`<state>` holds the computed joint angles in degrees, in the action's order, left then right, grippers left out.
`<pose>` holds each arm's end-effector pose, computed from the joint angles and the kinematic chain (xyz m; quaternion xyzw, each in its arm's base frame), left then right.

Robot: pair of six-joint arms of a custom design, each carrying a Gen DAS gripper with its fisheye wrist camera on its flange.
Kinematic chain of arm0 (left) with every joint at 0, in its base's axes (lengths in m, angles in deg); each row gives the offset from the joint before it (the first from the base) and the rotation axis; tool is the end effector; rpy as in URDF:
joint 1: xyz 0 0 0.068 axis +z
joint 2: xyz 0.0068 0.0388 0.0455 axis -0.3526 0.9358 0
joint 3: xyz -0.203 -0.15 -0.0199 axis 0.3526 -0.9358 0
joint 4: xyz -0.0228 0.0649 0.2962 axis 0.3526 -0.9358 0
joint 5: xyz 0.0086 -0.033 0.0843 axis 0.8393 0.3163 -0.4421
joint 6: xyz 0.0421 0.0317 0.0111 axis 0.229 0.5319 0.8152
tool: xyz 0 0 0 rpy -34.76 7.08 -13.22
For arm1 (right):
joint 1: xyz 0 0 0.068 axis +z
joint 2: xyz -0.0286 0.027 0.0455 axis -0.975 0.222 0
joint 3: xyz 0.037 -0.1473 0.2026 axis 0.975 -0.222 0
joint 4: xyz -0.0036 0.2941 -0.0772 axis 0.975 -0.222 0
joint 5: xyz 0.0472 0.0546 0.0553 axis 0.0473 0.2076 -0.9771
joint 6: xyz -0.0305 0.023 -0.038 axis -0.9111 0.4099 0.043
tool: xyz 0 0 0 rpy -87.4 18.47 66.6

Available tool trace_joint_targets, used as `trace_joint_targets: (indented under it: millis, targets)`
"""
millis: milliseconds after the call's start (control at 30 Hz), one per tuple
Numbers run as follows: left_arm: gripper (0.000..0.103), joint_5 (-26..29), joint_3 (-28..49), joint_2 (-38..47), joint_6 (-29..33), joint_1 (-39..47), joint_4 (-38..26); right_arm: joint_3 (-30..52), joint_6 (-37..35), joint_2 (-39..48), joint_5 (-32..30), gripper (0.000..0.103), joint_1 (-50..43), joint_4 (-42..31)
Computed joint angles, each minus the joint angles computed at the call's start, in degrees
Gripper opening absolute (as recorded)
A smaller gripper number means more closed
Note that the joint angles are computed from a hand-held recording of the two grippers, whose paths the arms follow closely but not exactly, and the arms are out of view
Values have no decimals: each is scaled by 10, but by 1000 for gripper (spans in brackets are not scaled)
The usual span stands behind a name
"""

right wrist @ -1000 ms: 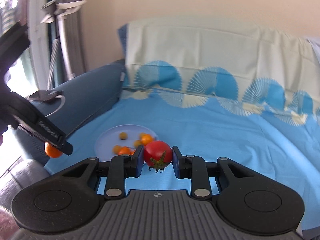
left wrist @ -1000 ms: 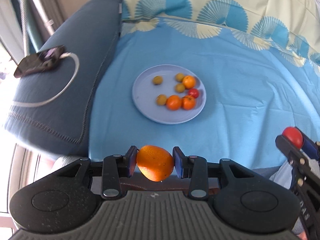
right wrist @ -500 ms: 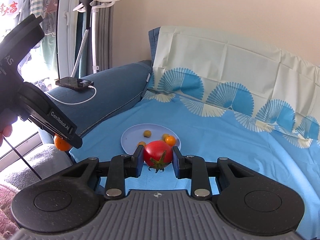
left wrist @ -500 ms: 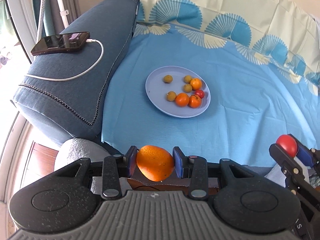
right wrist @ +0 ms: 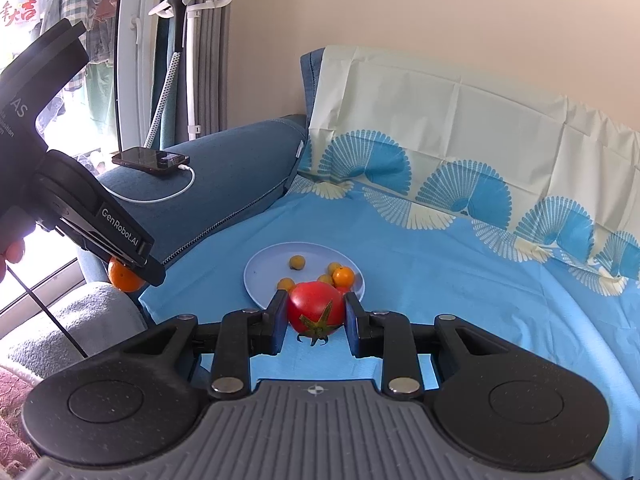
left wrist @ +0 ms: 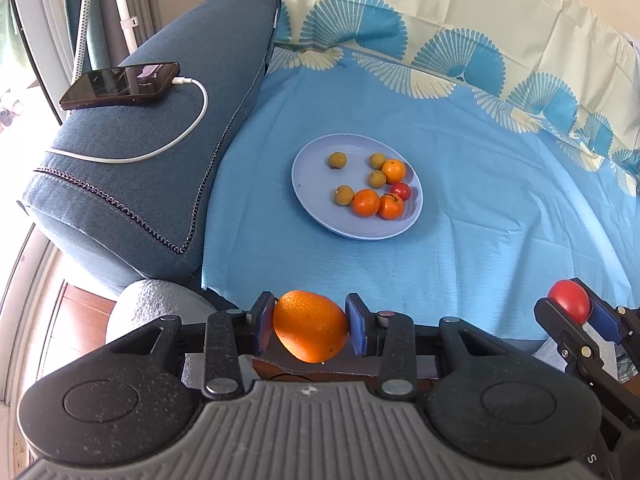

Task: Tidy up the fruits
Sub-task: 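Carry the orange with the left tool while the right tool carries the tomato to the plate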

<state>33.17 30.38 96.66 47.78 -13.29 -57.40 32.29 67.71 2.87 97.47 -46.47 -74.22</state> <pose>0.3528 0.0402 0.3803 0.0441 0.9623 -0.0312 0.2667 0.2404 0.1292 0.3380 -0.0900 0.8636 0.0208 0.4957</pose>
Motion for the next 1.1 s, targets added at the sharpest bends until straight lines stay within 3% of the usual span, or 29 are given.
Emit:
trace_joint_targets:
  millis: [1100]
  targets:
    - [43, -1, 59, 71, -17, -15, -3, 28, 6, 63, -31, 30, -30, -4]
